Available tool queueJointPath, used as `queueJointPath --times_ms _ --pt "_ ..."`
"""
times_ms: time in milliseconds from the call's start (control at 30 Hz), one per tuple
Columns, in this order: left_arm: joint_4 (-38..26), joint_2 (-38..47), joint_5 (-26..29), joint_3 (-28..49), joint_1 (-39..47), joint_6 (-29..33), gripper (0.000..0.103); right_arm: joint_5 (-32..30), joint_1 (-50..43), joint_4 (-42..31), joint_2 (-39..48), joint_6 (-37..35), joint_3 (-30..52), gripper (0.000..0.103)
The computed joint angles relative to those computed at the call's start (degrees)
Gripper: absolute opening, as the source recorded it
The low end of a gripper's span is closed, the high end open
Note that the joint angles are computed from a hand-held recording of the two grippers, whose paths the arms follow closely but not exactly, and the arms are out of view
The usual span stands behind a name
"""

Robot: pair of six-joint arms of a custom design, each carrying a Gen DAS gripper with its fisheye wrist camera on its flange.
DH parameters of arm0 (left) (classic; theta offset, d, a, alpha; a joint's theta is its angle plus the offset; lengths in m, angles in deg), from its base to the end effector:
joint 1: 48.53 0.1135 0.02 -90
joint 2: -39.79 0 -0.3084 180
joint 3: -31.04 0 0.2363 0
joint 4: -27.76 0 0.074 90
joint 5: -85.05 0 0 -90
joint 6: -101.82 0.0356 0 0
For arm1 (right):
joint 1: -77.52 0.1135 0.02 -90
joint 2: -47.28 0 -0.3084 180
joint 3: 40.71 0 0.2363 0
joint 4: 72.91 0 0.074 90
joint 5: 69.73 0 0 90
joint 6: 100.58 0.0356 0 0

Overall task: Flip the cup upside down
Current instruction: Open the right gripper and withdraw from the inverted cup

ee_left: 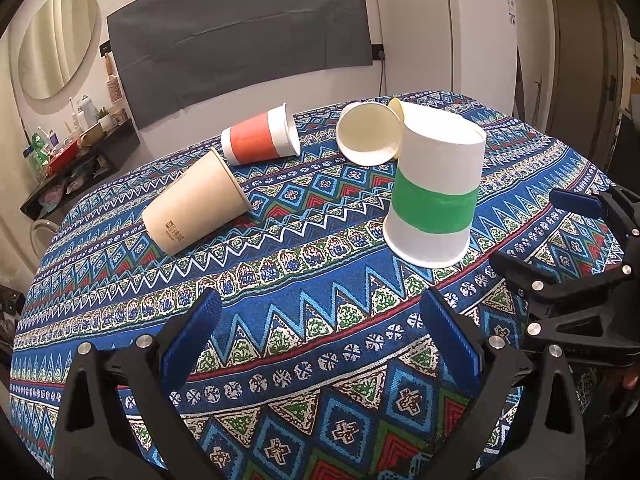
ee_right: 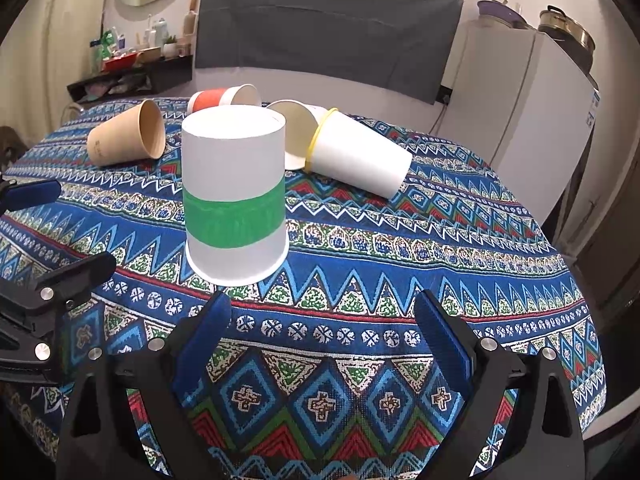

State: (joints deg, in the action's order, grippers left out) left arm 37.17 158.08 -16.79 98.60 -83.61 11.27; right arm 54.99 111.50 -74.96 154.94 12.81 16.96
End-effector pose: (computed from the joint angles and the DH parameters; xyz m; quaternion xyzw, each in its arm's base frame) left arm 0.3295 -0.2225 0.1303 0.2284 0.8780 -0.0360 0.4190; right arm 0.2841 0.1671 0.1450 0.0133 0.9077 -0.0985 0.4078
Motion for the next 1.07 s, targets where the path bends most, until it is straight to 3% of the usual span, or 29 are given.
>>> queueJointPath --times_ms 1067 --pt "1.4 -0.5 -0.3 -1.0 -0.4 1.0 0.097 -0.9 -0.4 -0.1 0.3 -0.2 0.0 0.091"
